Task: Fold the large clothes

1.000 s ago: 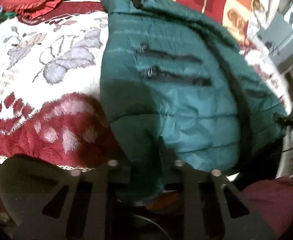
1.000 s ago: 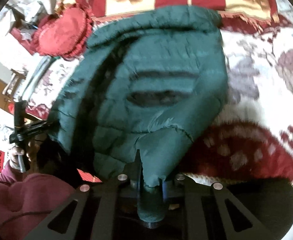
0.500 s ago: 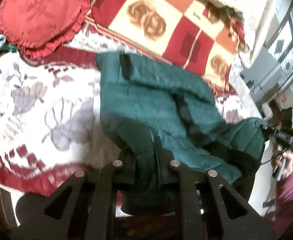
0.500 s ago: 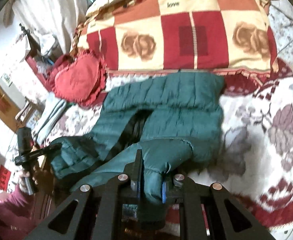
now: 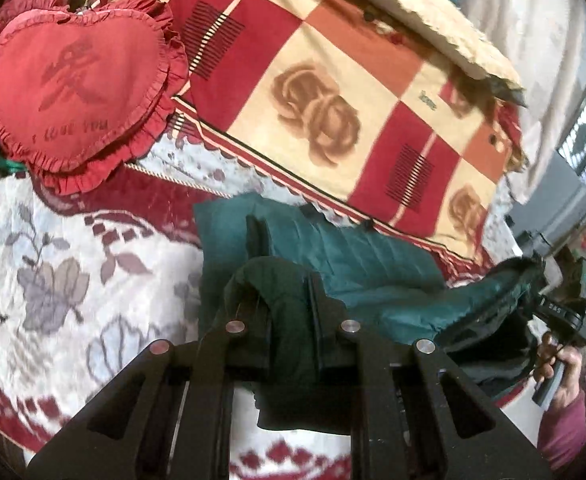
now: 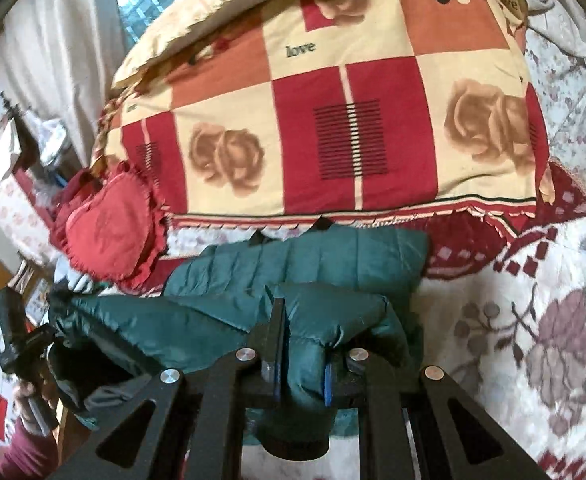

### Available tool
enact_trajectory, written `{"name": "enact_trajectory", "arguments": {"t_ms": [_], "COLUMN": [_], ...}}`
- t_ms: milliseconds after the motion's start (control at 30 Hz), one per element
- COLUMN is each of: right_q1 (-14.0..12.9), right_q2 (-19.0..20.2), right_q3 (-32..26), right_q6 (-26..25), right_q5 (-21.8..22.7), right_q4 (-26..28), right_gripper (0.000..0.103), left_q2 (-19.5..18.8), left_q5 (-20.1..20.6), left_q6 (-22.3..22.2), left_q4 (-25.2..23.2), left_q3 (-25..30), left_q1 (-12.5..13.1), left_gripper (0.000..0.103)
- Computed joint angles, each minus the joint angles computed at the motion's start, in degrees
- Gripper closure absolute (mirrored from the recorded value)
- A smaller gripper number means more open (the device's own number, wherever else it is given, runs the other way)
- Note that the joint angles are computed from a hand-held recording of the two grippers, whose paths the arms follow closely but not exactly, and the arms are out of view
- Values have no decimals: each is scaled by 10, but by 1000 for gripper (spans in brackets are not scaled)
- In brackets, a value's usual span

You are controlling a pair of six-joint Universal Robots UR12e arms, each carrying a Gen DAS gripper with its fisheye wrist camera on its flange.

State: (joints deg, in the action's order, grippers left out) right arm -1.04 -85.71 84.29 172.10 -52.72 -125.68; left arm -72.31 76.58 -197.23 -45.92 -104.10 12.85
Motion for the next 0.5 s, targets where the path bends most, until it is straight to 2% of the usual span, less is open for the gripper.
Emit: {"name": "enact_trajectory", "arguments": {"t_ms": [167,333,500], "right_q1": [20,30,41], "right_q2": [44,85,120], "right_q3": [-44,-77,-108], "right_q6": [31,68,87], "right_q5": [-49,-69,-93], "right_q4": [-5,-4,-2], "right_gripper": [91,91,91], "left_q2": [-50,-91,-127], "left_q5": [39,50,84], "left_q6": [-21,-44,-44], "left_q4": [2,3,0], "left_q3": [30,49,72], "left_q1": [-7,-5,-16], "left_gripper": [89,89,89]}}
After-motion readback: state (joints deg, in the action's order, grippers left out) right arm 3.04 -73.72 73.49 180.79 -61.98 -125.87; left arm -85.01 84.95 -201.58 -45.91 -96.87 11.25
